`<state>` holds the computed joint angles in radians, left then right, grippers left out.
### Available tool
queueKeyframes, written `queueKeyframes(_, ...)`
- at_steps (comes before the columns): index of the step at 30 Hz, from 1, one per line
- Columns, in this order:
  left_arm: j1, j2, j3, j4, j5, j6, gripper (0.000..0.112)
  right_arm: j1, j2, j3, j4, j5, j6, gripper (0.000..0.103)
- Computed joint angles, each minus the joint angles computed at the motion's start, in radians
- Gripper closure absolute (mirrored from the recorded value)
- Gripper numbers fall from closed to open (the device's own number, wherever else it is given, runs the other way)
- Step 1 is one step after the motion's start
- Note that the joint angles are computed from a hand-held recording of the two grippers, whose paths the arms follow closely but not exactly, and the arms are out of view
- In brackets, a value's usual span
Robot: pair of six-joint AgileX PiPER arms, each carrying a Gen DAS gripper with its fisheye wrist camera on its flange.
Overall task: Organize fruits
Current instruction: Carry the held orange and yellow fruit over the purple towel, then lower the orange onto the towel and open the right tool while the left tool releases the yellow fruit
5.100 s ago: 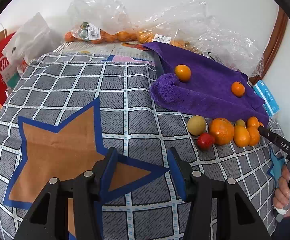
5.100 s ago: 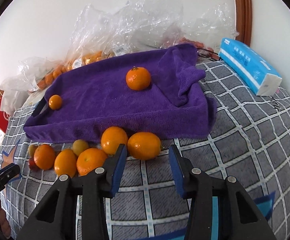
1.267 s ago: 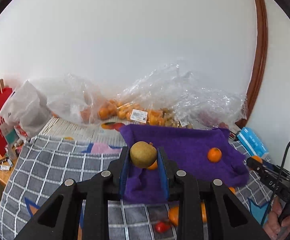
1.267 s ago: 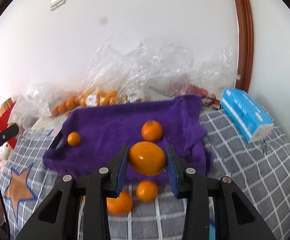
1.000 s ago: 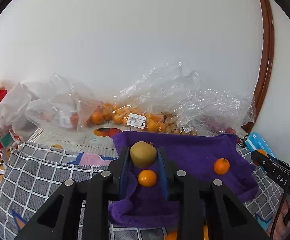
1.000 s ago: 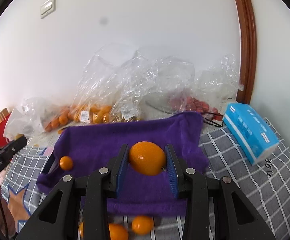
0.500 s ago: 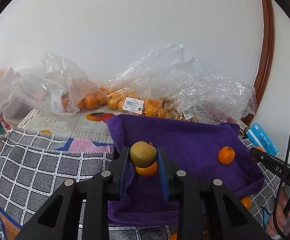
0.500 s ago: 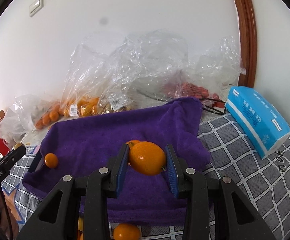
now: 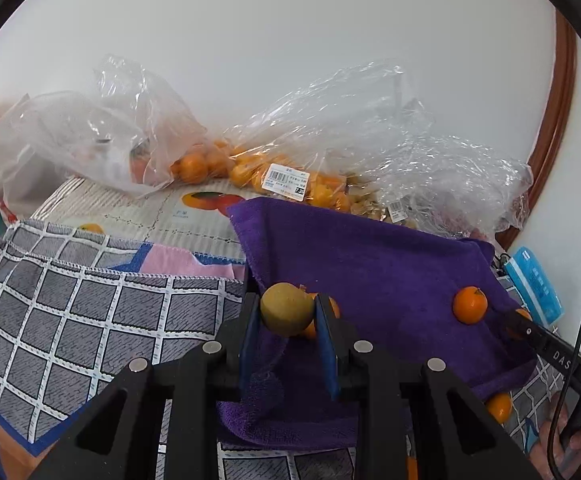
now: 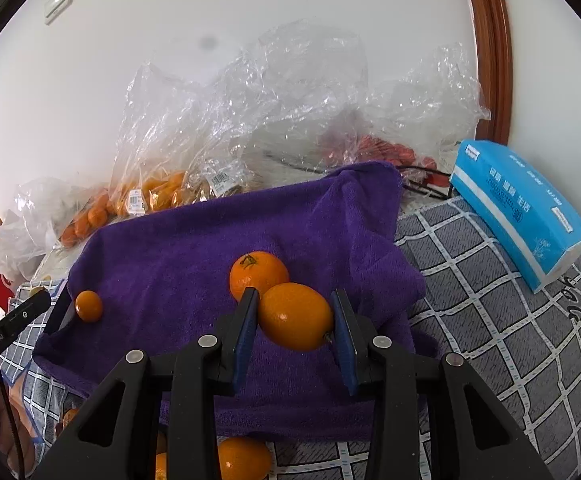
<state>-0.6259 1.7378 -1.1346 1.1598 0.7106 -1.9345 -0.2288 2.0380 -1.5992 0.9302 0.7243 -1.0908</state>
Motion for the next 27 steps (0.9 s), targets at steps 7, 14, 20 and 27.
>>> queueKeyframes(7,0.004,0.012,-0.007,-0.008,-0.051,0.033,0.086,0.017,0.01,-0.002,-0.031,0.009,0.011,0.067)
queueKeyframes(14,0.028,0.029,-0.023,-0.081,-0.117,0.105,0.086,0.044,0.029,-0.019,-0.108,0.01,0.071,0.067)
queueKeyframes(20,0.038,0.053,-0.05,-0.147,-0.123,0.176,0.086,0.049,0.022,-0.01,-0.119,0.009,0.073,0.066)
queueKeyframes(27,0.038,0.061,-0.064,-0.186,-0.126,0.222,0.086,0.05,0.008,0.002,-0.103,-0.005,0.074,0.053)
